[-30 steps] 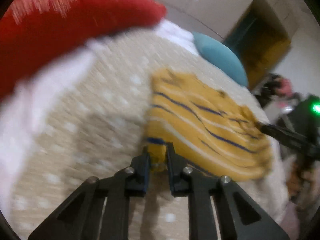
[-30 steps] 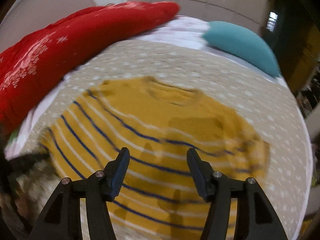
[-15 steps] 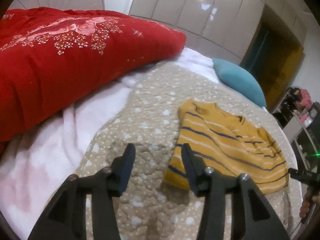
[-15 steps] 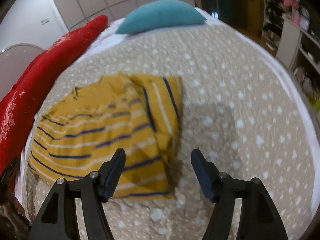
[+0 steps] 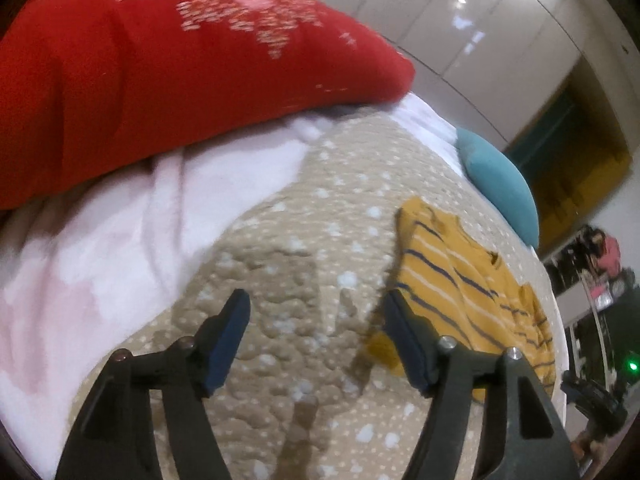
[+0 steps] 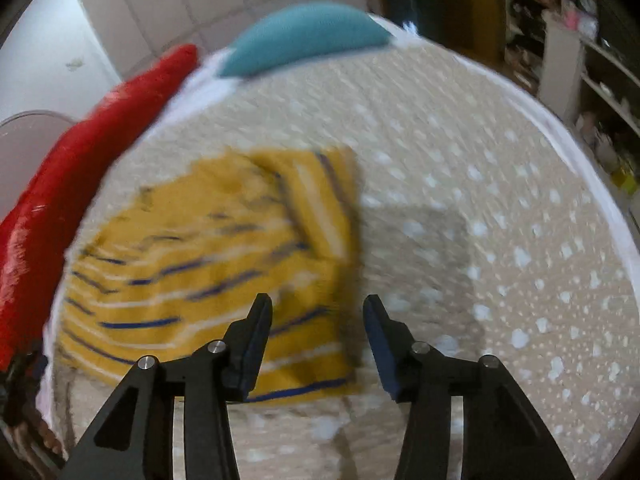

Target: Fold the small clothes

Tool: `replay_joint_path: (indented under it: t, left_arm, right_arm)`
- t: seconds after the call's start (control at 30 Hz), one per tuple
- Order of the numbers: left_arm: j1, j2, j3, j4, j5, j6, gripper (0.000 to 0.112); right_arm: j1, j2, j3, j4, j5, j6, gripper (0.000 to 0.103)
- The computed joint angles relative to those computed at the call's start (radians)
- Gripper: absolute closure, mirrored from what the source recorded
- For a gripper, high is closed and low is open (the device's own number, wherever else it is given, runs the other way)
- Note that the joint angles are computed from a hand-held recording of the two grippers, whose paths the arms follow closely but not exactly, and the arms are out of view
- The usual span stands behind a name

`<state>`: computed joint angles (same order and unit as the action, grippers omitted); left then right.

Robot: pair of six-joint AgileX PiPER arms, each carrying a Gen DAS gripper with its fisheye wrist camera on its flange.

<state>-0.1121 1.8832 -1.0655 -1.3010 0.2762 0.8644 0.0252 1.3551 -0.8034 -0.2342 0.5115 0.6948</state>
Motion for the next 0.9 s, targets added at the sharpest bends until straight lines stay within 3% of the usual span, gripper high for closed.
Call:
replay_joint_path:
  t: [0.13, 0.27, 0.37, 0.5, 0.57, 0.67, 0.9]
  left_arm:
    - [0.03, -0.005, 0.011, -0.054, 0.011, 0.03, 0.04]
    - [0.068, -0.012, 0.025, -0.104, 0.023, 0.064, 0.04]
    - [0.098, -0.016, 0.035, -0.14, 0.036, 0.095, 0.04]
    - [0.139, -0.007, 0.035, -0.151, 0.064, 0.093, 0.039]
    - [0.16, -0.001, 0.033, -0.159, 0.085, 0.094, 0.039]
    - [0.18, -0.001, 0.038, -0.18, 0.1, 0.11, 0.039]
    - [0.19, 0.002, 0.035, -0.157, 0.108, 0.085, 0.039]
  right_arm:
    - [0.249, 0.092, -0.138, -0.095, 0.054, 0.064, 0.042]
    - [0.517, 0.338, -0.356, -0.128, 0.105, 0.009, 0.041]
    - [0.636, 0.499, -0.491, -0.148, 0.132, -0.028, 0.041]
    - [0.801, 0.719, -0.702, -0.368, 0.278, 0.033, 0.034]
    - [0.861, 0.826, -0.808, -0.516, 0.386, 0.071, 0.034]
    - [0.888, 0.896, -0.885, -0.618, 0.445, 0.097, 0.034]
    - [0.871, 1.024, -1.106, -0.618, 0.526, 0.045, 0.034]
